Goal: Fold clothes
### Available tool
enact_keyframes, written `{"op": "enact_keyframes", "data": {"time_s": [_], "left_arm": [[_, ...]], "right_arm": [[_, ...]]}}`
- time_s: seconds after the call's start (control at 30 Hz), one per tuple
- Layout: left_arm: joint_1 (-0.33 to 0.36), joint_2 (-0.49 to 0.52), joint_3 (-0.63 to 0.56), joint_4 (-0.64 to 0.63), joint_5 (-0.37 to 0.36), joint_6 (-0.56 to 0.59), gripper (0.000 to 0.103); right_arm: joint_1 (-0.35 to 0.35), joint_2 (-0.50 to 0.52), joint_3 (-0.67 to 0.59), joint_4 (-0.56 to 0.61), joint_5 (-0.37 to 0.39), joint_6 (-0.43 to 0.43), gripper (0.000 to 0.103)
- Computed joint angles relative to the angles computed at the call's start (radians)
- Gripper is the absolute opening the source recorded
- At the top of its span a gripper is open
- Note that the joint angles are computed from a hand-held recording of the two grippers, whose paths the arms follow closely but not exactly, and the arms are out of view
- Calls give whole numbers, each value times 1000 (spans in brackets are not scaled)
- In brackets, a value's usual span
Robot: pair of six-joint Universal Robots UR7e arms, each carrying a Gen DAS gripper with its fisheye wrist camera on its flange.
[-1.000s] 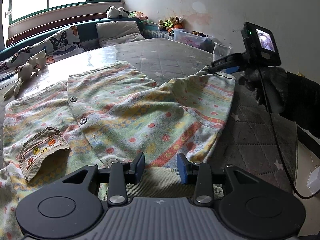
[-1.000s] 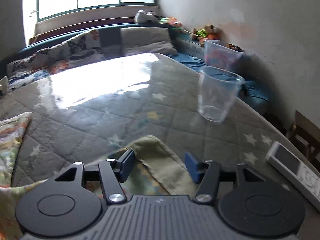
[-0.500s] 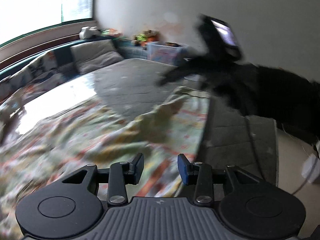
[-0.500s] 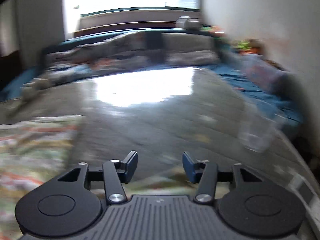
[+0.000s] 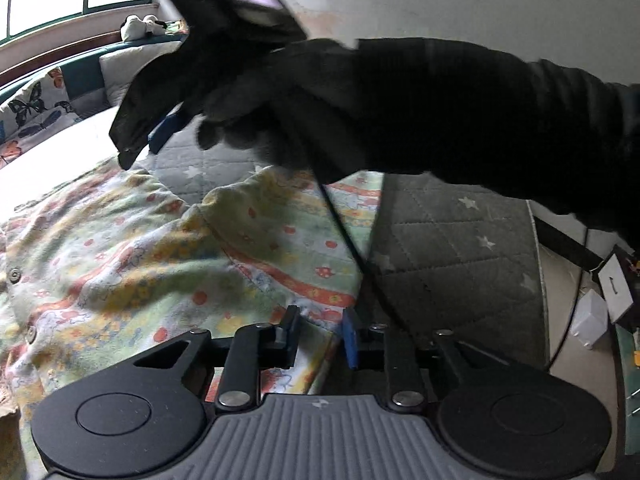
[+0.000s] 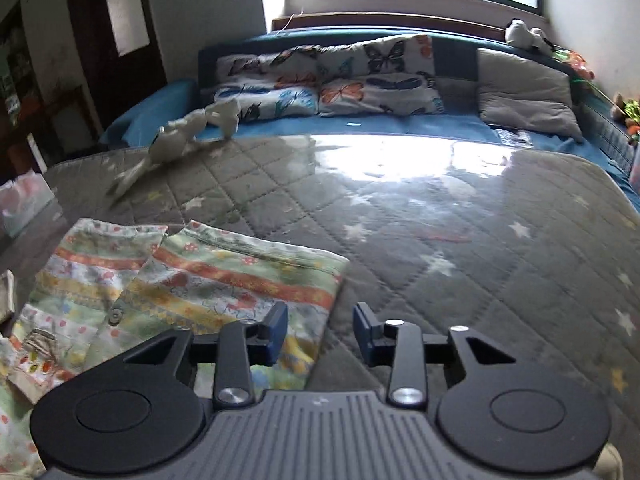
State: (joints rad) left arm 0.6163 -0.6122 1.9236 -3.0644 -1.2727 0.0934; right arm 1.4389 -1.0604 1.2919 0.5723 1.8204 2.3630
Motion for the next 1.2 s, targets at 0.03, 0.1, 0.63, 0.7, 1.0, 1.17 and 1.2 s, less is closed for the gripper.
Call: {"op": "enact_keyframes", "data": {"time_s": [0.03,0.1,0.63,0.7,1.0,1.17,1.2], "left_arm": [[3,0,-1,0,-5,3,23],[9,-2,-1,1,-19,6,23],[-1,0,16,-31,-15,-1,27],[-10,-8,29,-41,0,-11,30],[-59,-135,190,-184,170,-131,47],[-56,-252,308,-227,345,-276,46],[-49,-275,325,-219,376,-308,46]], "right_arm": [[1,14,-13,7,4,1,19],[-1,34,-31,14,11,0,6],[15,23,-30,-62,31,-30,11],[16,-25,14,-72,29,-36,14],[-40,-304,331,-175,-1,-77,46],[-114,-448,504,-276,-27,-92,53],[-130,-467,526,-286,-35,-86,53]]}}
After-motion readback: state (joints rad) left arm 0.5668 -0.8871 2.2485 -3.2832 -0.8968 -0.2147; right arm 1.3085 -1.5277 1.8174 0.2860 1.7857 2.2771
